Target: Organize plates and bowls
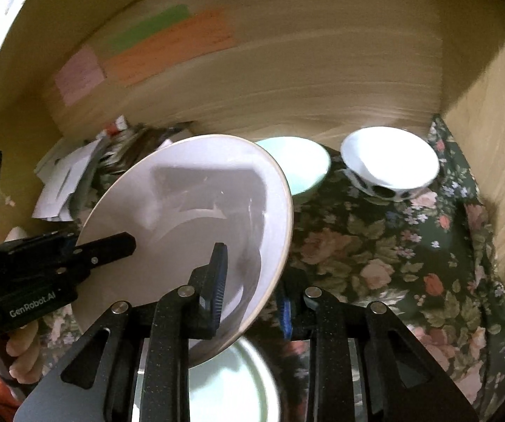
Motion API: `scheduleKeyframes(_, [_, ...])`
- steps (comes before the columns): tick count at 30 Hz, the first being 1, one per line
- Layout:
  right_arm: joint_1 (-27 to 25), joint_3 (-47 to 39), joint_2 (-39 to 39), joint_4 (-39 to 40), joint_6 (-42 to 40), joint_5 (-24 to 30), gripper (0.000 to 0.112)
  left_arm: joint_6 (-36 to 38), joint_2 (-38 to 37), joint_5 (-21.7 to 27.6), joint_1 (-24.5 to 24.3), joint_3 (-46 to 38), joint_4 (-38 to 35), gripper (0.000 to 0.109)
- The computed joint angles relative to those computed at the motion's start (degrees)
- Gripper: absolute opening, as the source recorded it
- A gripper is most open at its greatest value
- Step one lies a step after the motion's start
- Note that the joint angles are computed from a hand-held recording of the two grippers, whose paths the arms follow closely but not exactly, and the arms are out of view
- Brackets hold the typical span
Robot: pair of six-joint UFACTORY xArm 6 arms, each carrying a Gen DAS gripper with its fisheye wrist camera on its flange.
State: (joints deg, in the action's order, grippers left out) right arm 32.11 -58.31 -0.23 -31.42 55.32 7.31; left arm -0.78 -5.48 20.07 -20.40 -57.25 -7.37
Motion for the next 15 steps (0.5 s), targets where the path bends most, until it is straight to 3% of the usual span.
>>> scheduleKeyframes(15, [7.83,-5.65,4.97,12.84,-14.07,-1.74,0.023,-9.27,-14.37,-1.03,6.47,12.90,8.91,0.022])
